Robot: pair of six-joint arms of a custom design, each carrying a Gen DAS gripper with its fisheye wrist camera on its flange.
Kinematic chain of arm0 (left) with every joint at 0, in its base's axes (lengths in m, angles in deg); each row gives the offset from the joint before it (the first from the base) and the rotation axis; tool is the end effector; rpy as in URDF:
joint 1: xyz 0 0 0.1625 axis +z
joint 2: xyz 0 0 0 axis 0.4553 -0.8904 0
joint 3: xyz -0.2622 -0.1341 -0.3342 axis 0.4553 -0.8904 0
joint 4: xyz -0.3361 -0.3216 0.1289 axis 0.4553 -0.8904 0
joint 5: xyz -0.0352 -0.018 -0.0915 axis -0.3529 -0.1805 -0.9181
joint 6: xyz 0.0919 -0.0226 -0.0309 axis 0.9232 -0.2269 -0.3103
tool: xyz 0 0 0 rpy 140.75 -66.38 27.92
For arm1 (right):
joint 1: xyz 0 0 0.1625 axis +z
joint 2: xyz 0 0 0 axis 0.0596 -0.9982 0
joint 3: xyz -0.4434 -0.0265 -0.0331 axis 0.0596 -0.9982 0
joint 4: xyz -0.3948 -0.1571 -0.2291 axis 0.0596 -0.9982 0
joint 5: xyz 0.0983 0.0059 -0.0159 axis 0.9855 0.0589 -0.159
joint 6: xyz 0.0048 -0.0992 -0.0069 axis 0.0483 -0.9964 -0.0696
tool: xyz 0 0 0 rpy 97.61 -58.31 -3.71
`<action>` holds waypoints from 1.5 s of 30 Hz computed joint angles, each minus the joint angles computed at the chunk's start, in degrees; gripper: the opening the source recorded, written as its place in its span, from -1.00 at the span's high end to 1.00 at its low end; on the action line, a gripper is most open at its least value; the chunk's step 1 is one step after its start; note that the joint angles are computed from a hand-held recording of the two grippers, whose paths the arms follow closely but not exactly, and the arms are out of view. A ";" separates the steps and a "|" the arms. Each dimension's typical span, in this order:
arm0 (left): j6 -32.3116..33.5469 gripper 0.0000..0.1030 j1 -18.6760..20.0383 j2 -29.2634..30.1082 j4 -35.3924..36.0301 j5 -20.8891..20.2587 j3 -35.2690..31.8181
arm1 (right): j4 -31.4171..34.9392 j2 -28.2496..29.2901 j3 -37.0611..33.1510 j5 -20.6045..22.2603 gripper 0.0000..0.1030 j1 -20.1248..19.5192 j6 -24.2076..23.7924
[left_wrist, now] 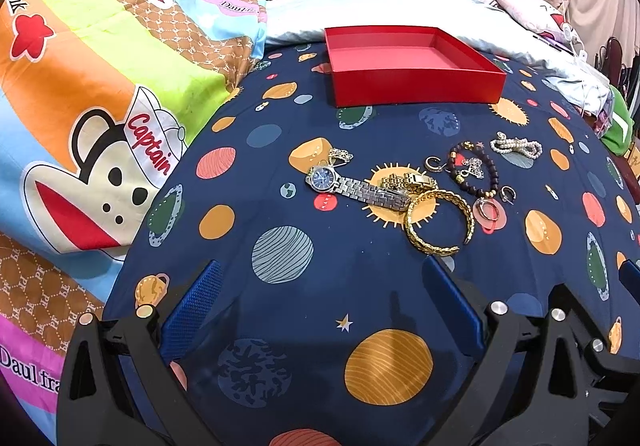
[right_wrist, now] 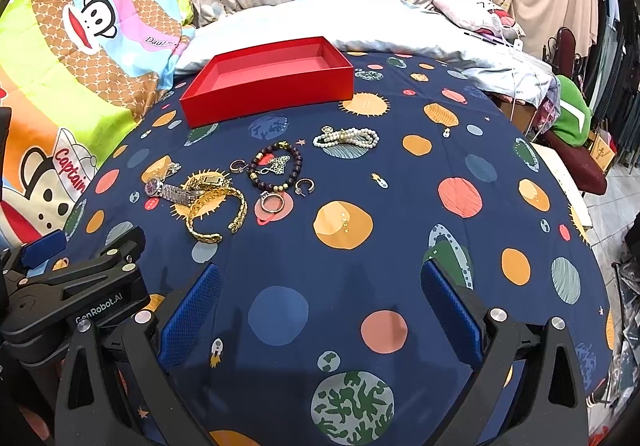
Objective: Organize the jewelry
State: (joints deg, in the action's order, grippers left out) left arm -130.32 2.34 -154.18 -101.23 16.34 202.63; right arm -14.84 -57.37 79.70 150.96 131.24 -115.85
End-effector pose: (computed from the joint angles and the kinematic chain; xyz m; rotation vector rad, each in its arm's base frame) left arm -0.2042 -0.3617 0.2640 0.5292 2.1999 -0.7318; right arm 0.3505 -0.2934 0.1085 0.0328 -2.1503 0.9616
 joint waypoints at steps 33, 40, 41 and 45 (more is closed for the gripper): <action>4.89 -0.90 14.55 14.65 -17.16 -6.32 -9.55 | -19.87 -9.68 -4.60 -15.21 -0.83 -19.19 -43.43; 2.83 -0.90 16.77 18.03 -17.94 -7.96 -11.55 | -16.14 -7.89 -6.28 -19.94 -0.38 -22.10 -44.27; 2.83 -0.90 16.74 18.18 -17.84 -7.51 -11.52 | -15.31 -7.72 -6.29 -20.62 -0.32 -22.32 -43.46; 3.39 -0.88 16.55 18.17 -17.24 -6.35 -11.25 | -14.97 -8.16 -4.74 -21.91 -0.03 -22.17 -41.21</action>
State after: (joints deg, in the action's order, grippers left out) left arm -126.92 18.88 -136.01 -118.47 9.99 191.38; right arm -29.81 -65.52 74.96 129.06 109.07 -157.07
